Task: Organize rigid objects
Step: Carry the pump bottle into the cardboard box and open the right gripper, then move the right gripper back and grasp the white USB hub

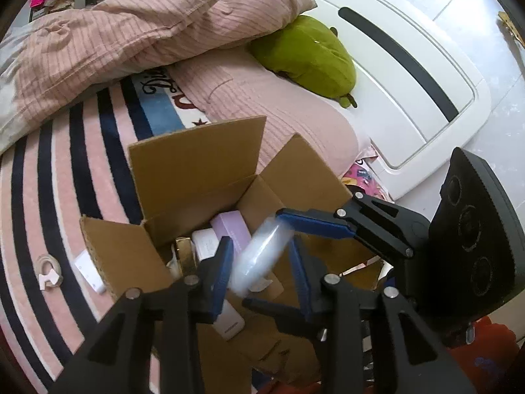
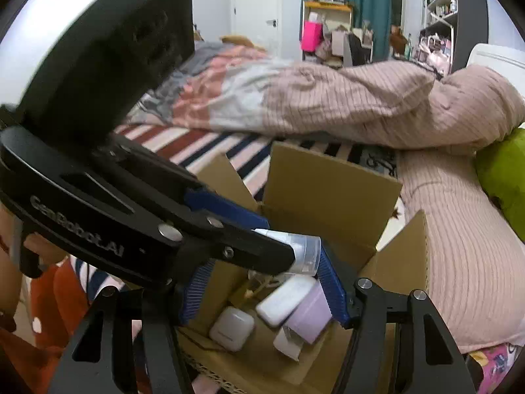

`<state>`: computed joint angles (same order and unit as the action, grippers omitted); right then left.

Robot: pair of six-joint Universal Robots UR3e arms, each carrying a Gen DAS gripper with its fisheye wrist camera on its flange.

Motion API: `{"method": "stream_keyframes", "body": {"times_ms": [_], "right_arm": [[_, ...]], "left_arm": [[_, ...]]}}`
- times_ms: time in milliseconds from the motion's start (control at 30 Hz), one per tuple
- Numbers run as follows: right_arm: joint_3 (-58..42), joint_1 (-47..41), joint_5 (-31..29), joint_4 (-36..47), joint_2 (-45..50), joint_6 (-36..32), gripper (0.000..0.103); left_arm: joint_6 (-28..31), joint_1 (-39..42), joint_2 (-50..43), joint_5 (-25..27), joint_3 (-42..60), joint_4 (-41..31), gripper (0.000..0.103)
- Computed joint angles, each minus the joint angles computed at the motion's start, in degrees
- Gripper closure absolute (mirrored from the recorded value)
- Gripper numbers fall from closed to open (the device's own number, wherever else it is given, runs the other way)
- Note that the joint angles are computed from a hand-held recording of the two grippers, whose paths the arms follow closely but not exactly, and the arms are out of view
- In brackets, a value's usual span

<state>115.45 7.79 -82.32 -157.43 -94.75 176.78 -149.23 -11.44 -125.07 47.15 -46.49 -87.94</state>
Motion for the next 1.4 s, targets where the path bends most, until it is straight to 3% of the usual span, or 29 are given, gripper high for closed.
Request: {"method": "stream_keyframes", "body": {"times_ms": [100,233,300,467,700,900,1100,1400], "right_arm": [[-0.1,0.2,-0.5,1.2,-0.2,0.4,0.039],[-1.0,1.3,-1.8,2.2,-0.5,1.0,0.039],[-2.1,2.5,-2.9,2.7,0.0,1.3,0.039],[-7.4,6.5,-4.5,3.4,3.6,2.8,0.039],[-24.4,15.4,-4.9,5.4,16.5,4.8,0.039],[-41.6,21.7,-2.6,8.9,31.3,8.4,0.039],[-55.5,25.1,-8.0,15.5,45.6,16.4,0.039],[-53.8,22.9,-20.8,12.0,53.3,33.1,0.039]], "left_arm": [[-0.7,1.0,2.5,0.5,-3.5,3.0,0.052],[-0.8,3.3,7.5,0.9,-10.1,6.9,0.049],[-1.2,5.1,10.9,1.2,-14.7,10.1,0.042],[-2.5,12.4,20.5,2.5,-27.5,18.6,0.039],[-3.1,25.8,31.7,4.5,-44.4,28.6,0.036],[-1.0,35.3,35.1,3.8,-54.6,33.6,0.035],[-1.1,39.0,32.9,6.2,-59.1,38.6,0.035],[-2.2,38.4,29.0,8.3,-58.9,41.9,0.035]]}}
